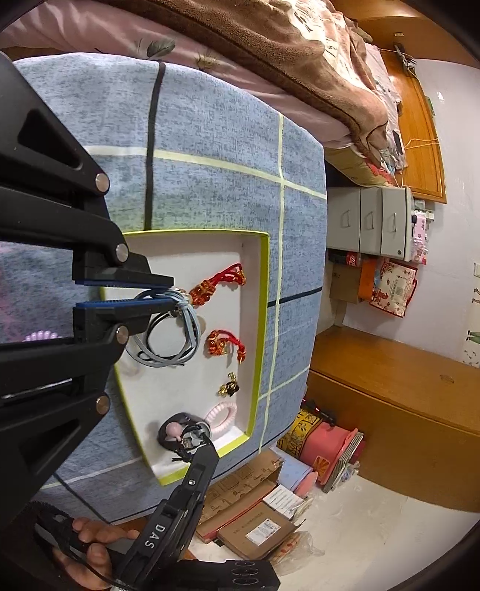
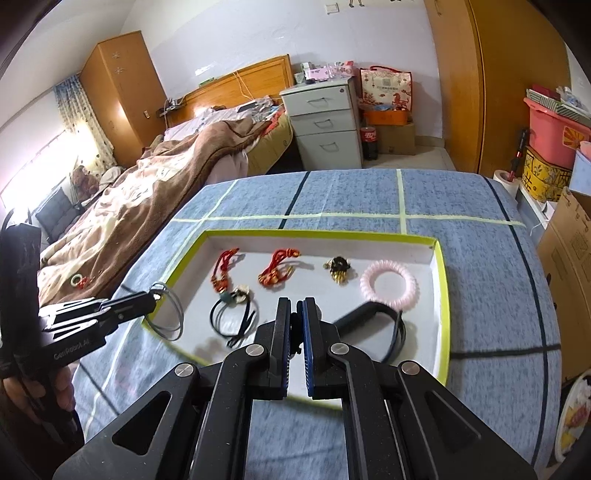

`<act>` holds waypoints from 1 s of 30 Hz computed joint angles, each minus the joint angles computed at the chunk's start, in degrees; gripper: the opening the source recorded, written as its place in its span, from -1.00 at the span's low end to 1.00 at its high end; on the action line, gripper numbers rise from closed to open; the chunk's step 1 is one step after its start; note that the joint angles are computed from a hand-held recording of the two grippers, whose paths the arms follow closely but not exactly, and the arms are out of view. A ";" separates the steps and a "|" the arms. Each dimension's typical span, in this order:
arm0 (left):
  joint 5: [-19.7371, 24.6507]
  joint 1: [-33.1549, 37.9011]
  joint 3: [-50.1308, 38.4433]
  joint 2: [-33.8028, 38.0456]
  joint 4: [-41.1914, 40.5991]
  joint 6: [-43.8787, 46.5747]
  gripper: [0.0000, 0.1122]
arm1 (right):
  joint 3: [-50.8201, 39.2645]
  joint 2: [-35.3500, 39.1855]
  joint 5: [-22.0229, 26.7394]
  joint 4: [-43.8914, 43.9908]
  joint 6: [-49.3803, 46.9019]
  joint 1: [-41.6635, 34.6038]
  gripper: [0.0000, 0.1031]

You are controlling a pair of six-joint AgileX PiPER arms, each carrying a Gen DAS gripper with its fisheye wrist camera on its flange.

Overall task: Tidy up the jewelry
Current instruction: 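Lift and carry both hair ties over the box with both grippers, then open the left gripper to drop the grey ties while the right drops the black tie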

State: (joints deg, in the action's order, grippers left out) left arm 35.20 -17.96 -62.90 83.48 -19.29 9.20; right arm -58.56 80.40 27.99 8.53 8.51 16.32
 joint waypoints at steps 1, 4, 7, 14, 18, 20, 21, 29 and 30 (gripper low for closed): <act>-0.13 -0.19 -0.48 0.67 0.34 0.02 -0.90 | -0.57 0.72 0.08 0.71 -0.89 -0.31 -0.88; 0.56 -0.08 -2.04 3.06 0.31 0.34 -0.90 | -3.31 4.15 0.37 2.64 -3.36 -1.13 -0.88; 0.70 -0.18 -3.19 4.96 0.89 -0.18 -0.90 | -5.59 6.82 0.96 4.23 -5.12 -2.08 -0.88; 0.24 -0.20 -4.18 7.40 2.09 -1.35 -0.90 | -7.73 10.44 0.74 10.61 -11.82 -3.59 -0.88; 0.14 -0.36 -4.45 8.27 3.01 -2.52 -0.90 | -9.05 12.44 1.78 9.82 -12.00 -3.56 -0.88; 0.35 -0.27 -4.67 8.82 3.01 -2.61 -0.90 | -9.16 13.00 2.30 10.78 -13.38 -4.01 -0.88; 0.59 -0.29 -4.96 9.21 3.05 -2.66 -0.90 | -9.11 13.11 2.24 9.60 -12.38 -3.91 -0.88; 1.12 -0.81 -5.77 9.94 4.42 -4.53 -0.85 | -9.36 13.76 3.54 6.24 -10.35 -3.84 -0.87; 0.95 -0.80 -5.64 9.90 4.22 -4.22 -0.84 | -9.27 13.72 3.61 5.85 -9.93 -3.89 -0.87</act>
State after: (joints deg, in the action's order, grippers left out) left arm 36.15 -18.75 -68.54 93.38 -15.07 4.99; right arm -67.83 94.12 31.60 14.37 -1.42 12.43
